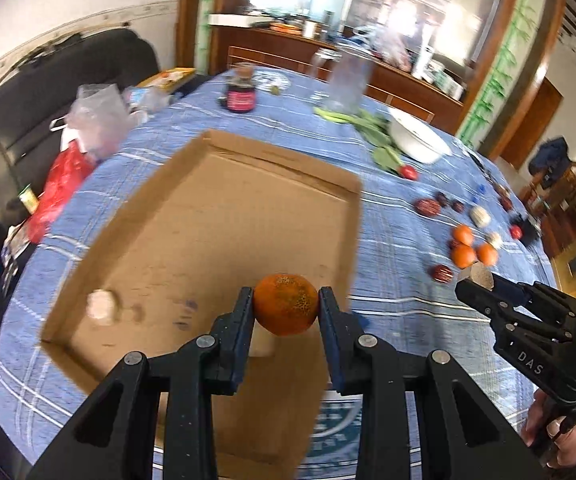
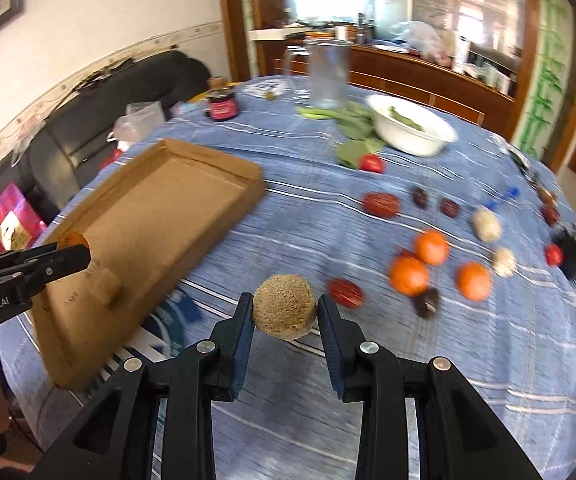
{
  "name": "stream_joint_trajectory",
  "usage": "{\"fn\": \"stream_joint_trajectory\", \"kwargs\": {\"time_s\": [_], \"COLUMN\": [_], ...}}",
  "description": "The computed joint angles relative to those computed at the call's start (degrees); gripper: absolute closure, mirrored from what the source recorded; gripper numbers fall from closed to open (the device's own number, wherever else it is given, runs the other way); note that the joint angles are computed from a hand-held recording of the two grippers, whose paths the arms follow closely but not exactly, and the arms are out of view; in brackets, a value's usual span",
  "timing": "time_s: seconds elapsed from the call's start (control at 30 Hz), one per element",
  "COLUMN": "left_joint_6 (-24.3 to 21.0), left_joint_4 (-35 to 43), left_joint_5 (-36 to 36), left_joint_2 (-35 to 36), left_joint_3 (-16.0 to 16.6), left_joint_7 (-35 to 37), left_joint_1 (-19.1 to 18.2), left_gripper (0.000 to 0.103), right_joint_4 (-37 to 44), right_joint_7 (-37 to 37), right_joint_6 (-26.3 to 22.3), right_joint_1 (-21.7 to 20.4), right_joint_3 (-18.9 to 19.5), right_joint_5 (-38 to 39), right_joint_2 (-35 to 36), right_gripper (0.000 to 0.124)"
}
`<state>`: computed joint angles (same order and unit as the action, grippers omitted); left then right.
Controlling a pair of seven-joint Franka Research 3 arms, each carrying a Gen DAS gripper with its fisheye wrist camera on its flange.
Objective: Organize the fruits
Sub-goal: 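Carry the ball and orange over the tray and open both tools to release them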
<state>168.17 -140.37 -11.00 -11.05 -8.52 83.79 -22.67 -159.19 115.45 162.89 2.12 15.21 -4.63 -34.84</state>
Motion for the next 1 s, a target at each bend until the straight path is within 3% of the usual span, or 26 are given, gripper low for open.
{"fn": "stream_joint_trajectory", "kwargs": {"time_s": [0.13,0.3,0.6,1.0], "left_joint_6": [-0.29,-0.90,-3.32,-5.06], "left_joint_4": [-0.29,0.97,6.17,10.49], "left_joint_5": [2.07,9.62,13.47,15.17], "left_joint_2": [0.00,2.09,8.71,13.89], "left_joint_3": [0.51,-0.72,-1.02,-2.57], "left_joint_7": [-1.98,-7.30,-9.85,-10.18], "left_joint_1": [2.76,8.01,11.48,13.48], "left_gripper": [0.072,0.072,0.072,0.072], "right_joint_4": [4.99,12.00,25.94,31.45], "right_joint_7": [-0.85,-1.34,-2.35,-5.08], "right_joint_6": [1.49,2.99,1.64,-0.32], "right_joint_1": [1.31,3.11,10.51,16.21], "right_joint_3": [0.42,0.18,-5.00,-10.74], "right_joint_5": [-0.23,-1.31,-3.64,-1.18], "right_joint_2": [6.45,15.17,32.09,38.28], "right_gripper": [0.089,0.089,0.089,0.089]}}
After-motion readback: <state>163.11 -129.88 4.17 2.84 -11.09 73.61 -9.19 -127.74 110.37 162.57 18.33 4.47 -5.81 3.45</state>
